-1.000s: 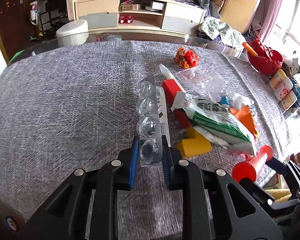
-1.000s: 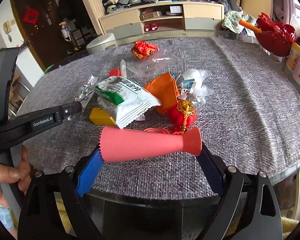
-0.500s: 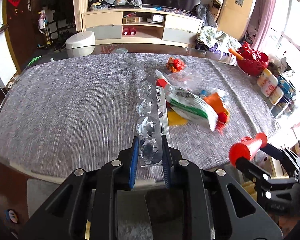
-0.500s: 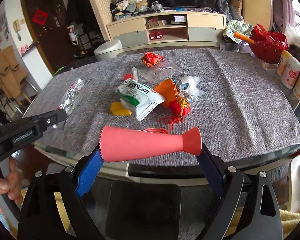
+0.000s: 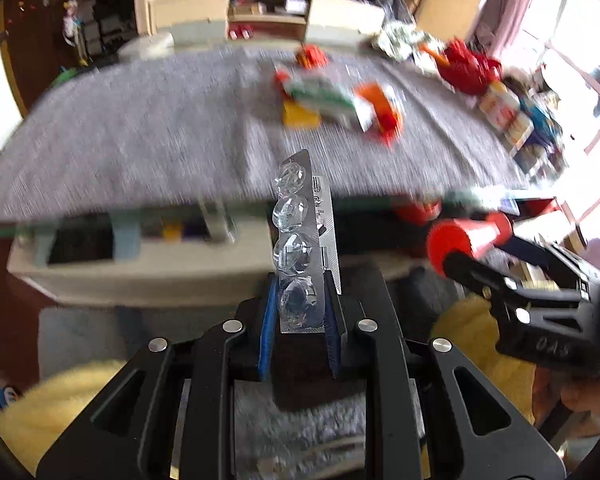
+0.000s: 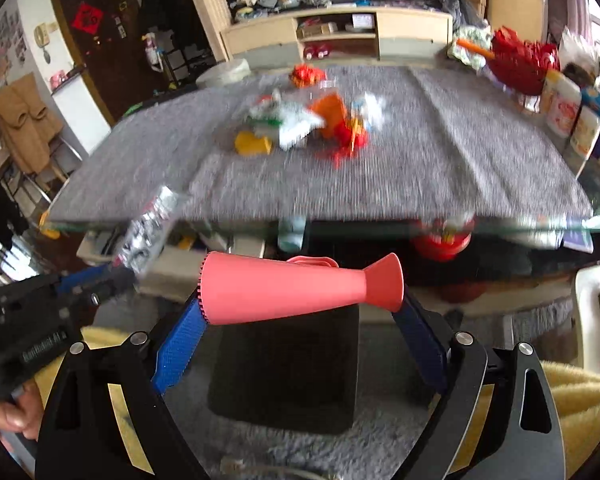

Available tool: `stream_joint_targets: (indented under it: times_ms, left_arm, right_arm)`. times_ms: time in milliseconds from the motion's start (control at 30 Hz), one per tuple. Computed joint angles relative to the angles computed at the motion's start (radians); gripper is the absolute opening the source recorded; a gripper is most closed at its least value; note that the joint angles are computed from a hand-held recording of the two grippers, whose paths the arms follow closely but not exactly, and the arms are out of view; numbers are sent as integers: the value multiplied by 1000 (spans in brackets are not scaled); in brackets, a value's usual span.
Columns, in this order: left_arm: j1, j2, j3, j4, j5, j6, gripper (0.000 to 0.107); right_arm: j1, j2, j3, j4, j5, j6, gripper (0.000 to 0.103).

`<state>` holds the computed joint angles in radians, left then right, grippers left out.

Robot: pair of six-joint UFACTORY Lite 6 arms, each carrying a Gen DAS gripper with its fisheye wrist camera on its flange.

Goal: Collect trash
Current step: 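Lower both held items into the bin below the table and open both tools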

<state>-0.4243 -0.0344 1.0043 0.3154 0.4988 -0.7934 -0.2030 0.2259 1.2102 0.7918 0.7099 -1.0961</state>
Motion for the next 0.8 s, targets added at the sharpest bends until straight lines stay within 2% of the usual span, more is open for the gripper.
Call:
stream_joint_targets:
  times_ms: [267,433,567,733,800]
  left_arm:
    - [-40,56,-160,-113,-129,18,20]
    - [-37,161,-179,-312,-204,202,20]
    - [-7,231,-176,-537,-230,429,20]
    - [8,254,-166,-610,-230,502,21]
    - [9,255,-166,-613,-229,505,26]
  right_arm:
    - [-8,105,-68,-32,-26,6,91]
    - [12,186,-65,-55,-64,34,91]
    - [24,234,-48,-79,-78,65,91]
    - [34,264,-10,-85,-67,92,92]
    - [38,274,8,-95,-58,110,92]
